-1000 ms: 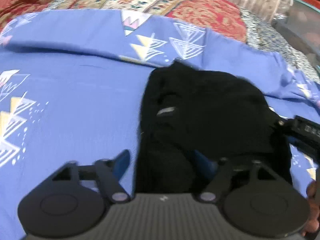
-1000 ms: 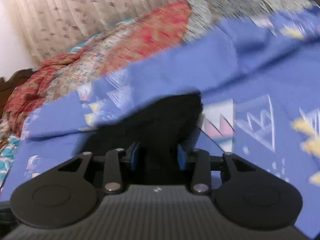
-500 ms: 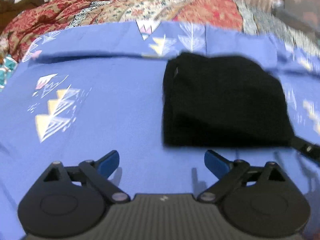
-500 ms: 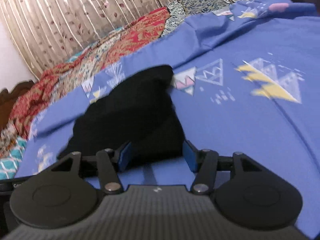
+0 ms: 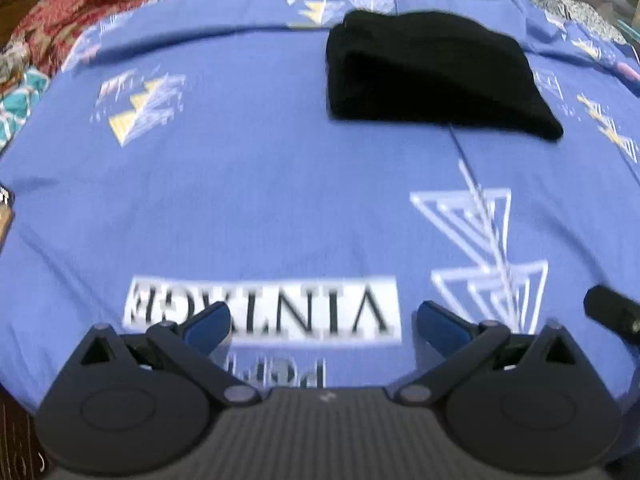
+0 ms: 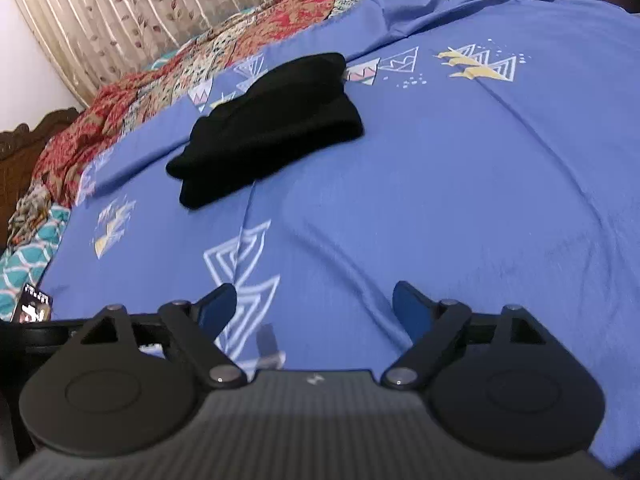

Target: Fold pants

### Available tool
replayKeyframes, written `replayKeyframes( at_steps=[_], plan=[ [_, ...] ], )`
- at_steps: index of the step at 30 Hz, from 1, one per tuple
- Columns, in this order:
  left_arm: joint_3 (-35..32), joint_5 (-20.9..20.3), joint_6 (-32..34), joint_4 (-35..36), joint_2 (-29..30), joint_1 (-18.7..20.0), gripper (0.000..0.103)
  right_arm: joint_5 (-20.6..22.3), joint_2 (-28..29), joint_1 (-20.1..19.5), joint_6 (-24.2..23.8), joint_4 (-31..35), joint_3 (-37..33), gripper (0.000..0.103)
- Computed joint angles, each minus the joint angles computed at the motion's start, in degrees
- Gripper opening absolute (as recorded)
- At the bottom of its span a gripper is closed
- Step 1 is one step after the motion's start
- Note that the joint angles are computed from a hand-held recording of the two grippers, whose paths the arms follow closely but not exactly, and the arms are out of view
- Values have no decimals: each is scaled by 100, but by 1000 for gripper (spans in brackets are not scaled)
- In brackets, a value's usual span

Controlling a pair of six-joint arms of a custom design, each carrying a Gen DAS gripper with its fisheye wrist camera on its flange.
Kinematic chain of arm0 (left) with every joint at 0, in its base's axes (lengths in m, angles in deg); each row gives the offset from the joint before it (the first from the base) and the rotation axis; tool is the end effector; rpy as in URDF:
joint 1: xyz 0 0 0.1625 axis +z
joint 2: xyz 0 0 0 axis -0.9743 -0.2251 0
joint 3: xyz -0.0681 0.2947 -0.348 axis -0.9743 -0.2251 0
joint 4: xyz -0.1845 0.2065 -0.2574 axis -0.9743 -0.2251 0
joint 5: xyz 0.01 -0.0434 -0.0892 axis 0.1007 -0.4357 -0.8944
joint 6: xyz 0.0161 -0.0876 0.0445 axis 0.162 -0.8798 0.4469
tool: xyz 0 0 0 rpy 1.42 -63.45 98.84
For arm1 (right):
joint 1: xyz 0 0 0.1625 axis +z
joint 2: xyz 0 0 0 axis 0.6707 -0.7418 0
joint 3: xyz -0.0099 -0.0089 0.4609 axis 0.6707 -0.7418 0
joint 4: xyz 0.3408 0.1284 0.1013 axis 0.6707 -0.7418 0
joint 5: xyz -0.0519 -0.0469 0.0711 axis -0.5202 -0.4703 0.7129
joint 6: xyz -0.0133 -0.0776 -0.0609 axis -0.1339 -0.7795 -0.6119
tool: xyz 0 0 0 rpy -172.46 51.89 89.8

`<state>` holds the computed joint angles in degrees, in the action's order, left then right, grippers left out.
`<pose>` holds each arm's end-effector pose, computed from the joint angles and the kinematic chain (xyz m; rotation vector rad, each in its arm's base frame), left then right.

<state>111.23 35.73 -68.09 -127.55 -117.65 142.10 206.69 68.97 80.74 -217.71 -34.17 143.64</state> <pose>-0.0576 -0.5867 0.3183 0.8206 2.3241 -0.4122 0.3892 -0.5089 -0.0635 -0.2776 -2.2763 1.4027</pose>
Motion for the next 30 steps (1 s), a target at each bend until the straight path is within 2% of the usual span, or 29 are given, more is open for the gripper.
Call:
replayKeyframes(
  at_steps=[3, 7, 11, 15, 24, 30],
  plan=[
    [153, -26, -21, -20, -109, 75, 103, 22, 40, 18, 234, 93, -32, 90],
    [223, -61, 70, -66, -193, 87, 103, 63, 168, 39, 279, 172, -147, 103],
    [314, -115, 95, -162, -247, 106, 103, 288, 413, 99, 156, 493, -523, 103],
    [277, -115, 69, -122, -219, 121, 103, 273, 429, 73, 8, 485, -506, 103],
    [282, -70, 101, -119, -204, 106, 103, 175, 263, 71, 25, -281, -47, 103],
    [372, 15, 107, -283, -195, 63, 103, 221, 278, 87, -8, -344, -54, 103]
  ],
)
